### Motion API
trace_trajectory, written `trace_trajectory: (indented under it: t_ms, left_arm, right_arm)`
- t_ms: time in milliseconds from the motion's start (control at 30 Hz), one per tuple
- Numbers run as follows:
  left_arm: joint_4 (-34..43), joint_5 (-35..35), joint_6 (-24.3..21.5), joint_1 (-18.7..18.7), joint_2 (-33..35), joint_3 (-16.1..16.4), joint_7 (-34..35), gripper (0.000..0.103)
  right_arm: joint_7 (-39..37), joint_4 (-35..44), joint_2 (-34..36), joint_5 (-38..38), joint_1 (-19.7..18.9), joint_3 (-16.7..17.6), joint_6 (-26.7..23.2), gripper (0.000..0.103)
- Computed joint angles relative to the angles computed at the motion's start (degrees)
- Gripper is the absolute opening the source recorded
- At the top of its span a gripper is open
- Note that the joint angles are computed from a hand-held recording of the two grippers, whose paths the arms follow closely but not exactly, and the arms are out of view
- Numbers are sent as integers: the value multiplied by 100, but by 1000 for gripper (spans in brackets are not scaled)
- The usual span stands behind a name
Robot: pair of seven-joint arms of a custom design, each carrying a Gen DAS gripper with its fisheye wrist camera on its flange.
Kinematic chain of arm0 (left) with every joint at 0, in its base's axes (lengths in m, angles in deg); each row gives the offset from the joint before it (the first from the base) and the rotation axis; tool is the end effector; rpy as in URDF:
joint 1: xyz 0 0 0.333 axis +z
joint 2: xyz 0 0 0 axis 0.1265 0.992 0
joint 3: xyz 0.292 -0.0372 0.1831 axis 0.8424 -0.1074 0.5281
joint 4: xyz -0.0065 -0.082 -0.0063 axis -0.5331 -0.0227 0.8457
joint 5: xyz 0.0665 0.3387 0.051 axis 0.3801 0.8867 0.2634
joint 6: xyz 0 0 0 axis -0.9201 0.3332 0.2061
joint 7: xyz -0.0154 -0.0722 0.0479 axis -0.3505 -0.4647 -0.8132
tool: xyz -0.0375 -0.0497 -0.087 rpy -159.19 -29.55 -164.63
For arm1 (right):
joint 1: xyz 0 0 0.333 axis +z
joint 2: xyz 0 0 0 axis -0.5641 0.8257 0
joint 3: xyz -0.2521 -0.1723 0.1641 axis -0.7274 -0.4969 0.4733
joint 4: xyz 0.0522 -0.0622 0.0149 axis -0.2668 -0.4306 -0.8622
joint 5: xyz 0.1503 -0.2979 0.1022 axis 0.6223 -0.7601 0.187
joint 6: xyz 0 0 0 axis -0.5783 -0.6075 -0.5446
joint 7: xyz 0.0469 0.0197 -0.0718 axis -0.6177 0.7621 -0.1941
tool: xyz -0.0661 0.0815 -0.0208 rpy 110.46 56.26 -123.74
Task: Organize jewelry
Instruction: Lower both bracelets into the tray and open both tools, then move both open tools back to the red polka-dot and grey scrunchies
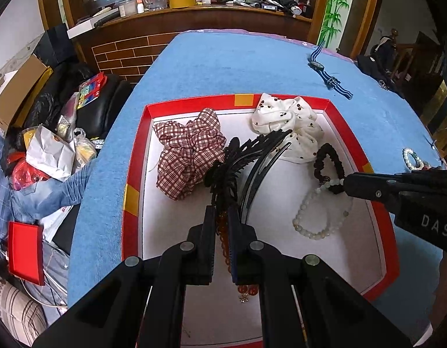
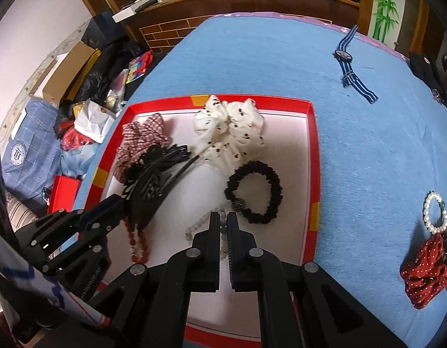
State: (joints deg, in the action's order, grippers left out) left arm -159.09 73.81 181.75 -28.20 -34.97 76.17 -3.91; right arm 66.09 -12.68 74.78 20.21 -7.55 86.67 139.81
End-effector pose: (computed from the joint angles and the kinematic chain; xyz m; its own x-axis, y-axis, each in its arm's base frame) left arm 0.5023 -0.4623 0.5076 -0.3011 -0.9533 0.0250 -0.8102 0.2419 -0.5339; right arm 0.5159 0.3541 0.5264 0.0009 -0.9750 -0.2220 -0.9229 0.0846 -0.3756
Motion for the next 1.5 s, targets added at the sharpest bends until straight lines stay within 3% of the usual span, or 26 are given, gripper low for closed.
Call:
trace_trajectory:
  t_ms: [567,700,867,1000,1200,1500]
  left_arm:
    - [85,162,-50,-75,41,32,-95,8]
    - [140,194,-88,-116,51,47,-167,21]
    - [217,227,-110,-145,67,32,-186,21]
    - [229,270,-100,-171,47,37,-224,27]
    - [253,414,-91,-222,-40,35,-313,28]
    - [443,756,-219,-360,-99,4,-413,38]
  right_arm:
    - [-57,-95,-58,100,-58,-1,26,6]
    - [-46,-150,-129,91,-57,-5,47,6]
    - [-27,-205,-206,77,-72,-15,51,7]
    - [-15,-309,-295,149,-98,-7,165,16]
    - [67,-449,-503,94,-81,4,308,16]
    - [185,-804,-894,213,-111,17,477,17]
